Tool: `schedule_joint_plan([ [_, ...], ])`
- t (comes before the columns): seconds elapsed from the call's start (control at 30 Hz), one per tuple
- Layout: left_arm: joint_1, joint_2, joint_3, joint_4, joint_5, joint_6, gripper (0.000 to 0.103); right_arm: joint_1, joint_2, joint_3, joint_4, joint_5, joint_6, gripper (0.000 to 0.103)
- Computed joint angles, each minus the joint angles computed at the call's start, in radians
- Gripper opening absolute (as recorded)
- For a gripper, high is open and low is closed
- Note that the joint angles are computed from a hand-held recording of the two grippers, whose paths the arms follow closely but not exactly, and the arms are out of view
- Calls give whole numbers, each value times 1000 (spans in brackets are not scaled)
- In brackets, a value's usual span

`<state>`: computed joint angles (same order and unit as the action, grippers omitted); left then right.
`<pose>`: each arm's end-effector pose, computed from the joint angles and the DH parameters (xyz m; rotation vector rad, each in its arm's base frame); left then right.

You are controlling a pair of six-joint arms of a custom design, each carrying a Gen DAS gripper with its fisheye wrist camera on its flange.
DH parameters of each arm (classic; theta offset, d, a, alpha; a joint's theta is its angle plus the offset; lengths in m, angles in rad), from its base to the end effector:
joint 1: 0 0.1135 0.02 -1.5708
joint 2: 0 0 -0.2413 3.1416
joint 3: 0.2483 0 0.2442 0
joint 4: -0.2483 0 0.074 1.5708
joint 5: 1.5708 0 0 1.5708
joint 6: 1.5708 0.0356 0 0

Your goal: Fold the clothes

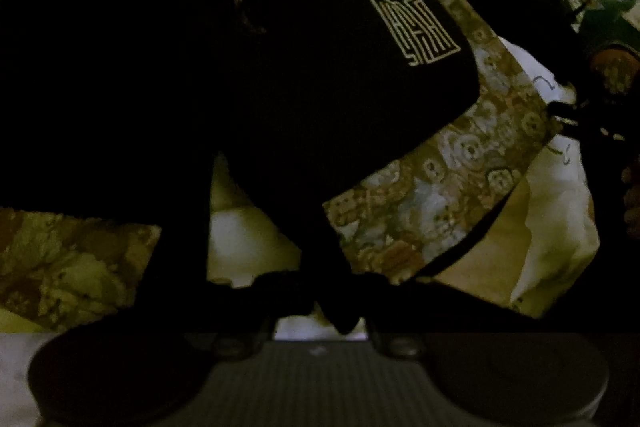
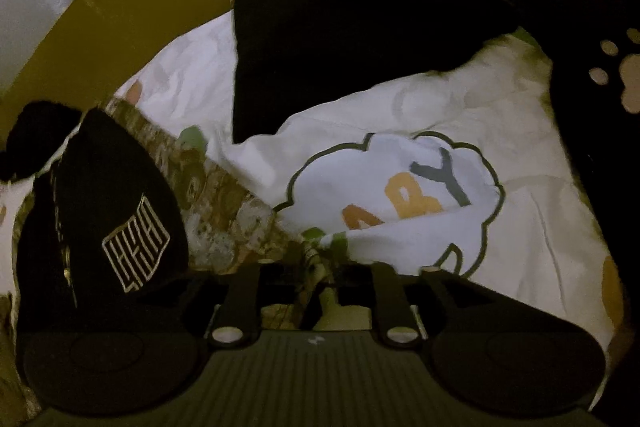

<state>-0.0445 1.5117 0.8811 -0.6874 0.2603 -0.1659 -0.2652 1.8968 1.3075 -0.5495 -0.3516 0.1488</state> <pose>0.2588 -0.0207 0.1583 -0.1273 2.8872 -0.4147 0.3626 -0.0858 0.1629 0.4451 2.6235 0.4376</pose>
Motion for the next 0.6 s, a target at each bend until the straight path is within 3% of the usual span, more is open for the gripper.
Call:
schedule_joint_plan([
  [0.23,43,-29,12,-51,-11,10,2,27,34,22,-7,4,-28,44],
  [0.3,39,-38,21,-52,-21,-6,7,32,61,41,-19,16,-24,44],
  [0.33,35,-44,22,-45,-32,-22,13,30,74,51,-24,15,-14,44],
  [0.37,33,-50,19,-33,-37,-37,34,24,84,56,-25,6,-1,44],
  [0.4,35,-57,13,-14,-25,-48,61,16,92,60,-24,-7,14,44],
  [0.47,36,-66,-2,24,9,-55,78,4,93,58,-18,-26,36,44],
  [0.53,19,-47,4,32,4,-51,74,0,88,50,-10,-31,42,44],
  [0.6,-9,-8,15,23,-13,-52,63,0,84,44,-6,-31,43,44],
])
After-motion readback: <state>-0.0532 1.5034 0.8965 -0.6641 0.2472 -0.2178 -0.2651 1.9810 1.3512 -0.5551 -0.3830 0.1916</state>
